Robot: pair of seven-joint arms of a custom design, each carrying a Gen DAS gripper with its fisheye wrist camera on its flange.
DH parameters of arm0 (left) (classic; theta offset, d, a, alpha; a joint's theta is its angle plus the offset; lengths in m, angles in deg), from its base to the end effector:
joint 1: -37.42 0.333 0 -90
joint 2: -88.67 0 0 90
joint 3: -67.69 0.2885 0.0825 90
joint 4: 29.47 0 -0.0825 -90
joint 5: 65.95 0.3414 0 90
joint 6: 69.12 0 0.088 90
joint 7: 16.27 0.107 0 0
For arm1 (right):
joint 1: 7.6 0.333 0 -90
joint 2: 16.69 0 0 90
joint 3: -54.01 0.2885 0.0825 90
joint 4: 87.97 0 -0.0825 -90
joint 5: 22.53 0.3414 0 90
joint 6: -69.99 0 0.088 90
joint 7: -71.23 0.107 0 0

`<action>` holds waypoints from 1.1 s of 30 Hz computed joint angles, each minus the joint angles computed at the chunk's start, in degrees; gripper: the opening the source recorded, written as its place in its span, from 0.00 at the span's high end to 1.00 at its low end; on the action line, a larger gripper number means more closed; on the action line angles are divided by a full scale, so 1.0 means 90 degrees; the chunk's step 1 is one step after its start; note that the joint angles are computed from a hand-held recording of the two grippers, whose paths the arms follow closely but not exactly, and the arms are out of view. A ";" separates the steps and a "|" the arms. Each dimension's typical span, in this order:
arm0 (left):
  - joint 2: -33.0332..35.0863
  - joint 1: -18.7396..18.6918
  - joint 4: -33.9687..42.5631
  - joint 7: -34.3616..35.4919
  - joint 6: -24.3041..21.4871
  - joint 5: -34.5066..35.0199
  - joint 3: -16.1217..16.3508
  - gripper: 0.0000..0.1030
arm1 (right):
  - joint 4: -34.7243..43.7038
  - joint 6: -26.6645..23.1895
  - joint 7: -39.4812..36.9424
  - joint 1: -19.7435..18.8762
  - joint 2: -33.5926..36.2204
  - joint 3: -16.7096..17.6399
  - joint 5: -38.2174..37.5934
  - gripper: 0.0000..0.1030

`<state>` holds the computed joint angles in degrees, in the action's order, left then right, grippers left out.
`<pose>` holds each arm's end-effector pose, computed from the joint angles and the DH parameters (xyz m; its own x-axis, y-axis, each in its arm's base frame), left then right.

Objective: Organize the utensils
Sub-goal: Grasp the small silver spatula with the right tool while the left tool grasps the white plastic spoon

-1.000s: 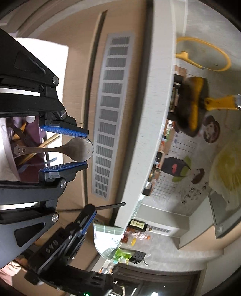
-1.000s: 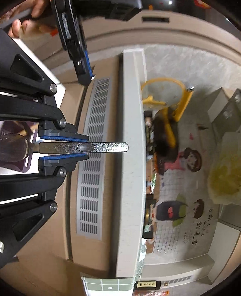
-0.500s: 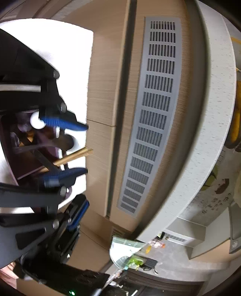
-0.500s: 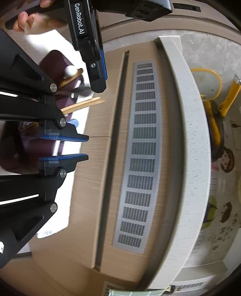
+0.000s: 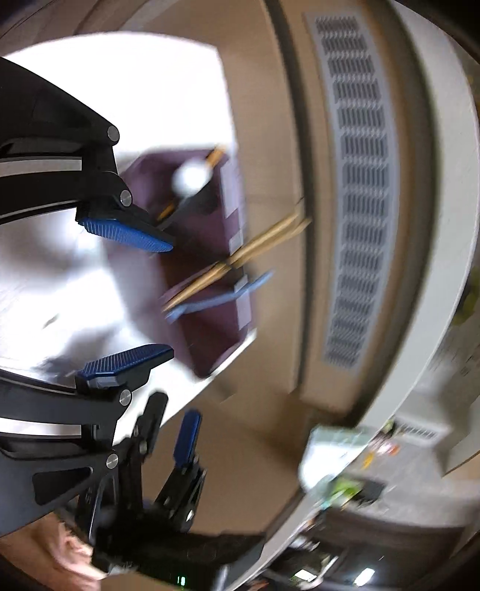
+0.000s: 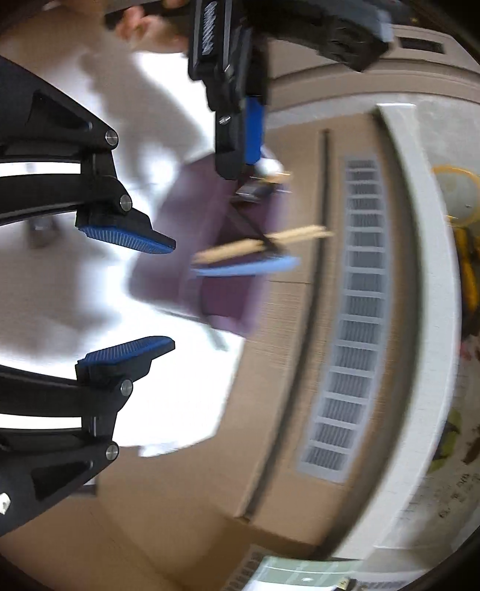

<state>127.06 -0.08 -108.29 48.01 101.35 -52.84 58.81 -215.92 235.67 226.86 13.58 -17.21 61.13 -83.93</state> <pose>0.5111 -0.5102 0.4353 -0.5549 -0.7936 0.2498 -0.6132 0.1872 -0.7674 0.4314 0.2911 0.4263 0.2712 -0.9583 0.0902 -0.6417 -0.2499 -0.7251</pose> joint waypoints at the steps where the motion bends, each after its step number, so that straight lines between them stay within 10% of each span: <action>1: 0.0032 0.0171 -0.0026 0.0299 -0.0134 -0.0088 -0.0342 0.44 | -0.0147 -0.0058 -0.0138 0.0019 -0.0053 0.0014 0.0170 0.57; 4: 0.0310 0.0378 0.0247 0.1018 -0.0858 -0.0435 -0.0947 0.41 | -0.0751 0.0002 -0.0487 -0.0009 -0.0304 0.0017 0.0871 0.57; 14: 0.1579 0.0238 0.1909 0.1905 -0.2172 -0.1435 -0.1125 0.41 | -0.2035 0.0331 -0.1278 -0.0322 -0.0938 0.0288 0.3008 0.57; 28: -0.1268 0.1149 -0.2837 0.2176 -0.0748 -0.2111 -0.1512 0.41 | -0.1413 0.0281 -0.3087 0.0385 -0.0153 0.0319 0.5220 0.45; 33: -0.1970 0.1229 -0.3923 0.2079 -0.0375 -0.2316 -0.1666 0.35 | -0.0479 -0.0499 -0.1898 0.0574 0.0455 0.0192 0.4166 0.39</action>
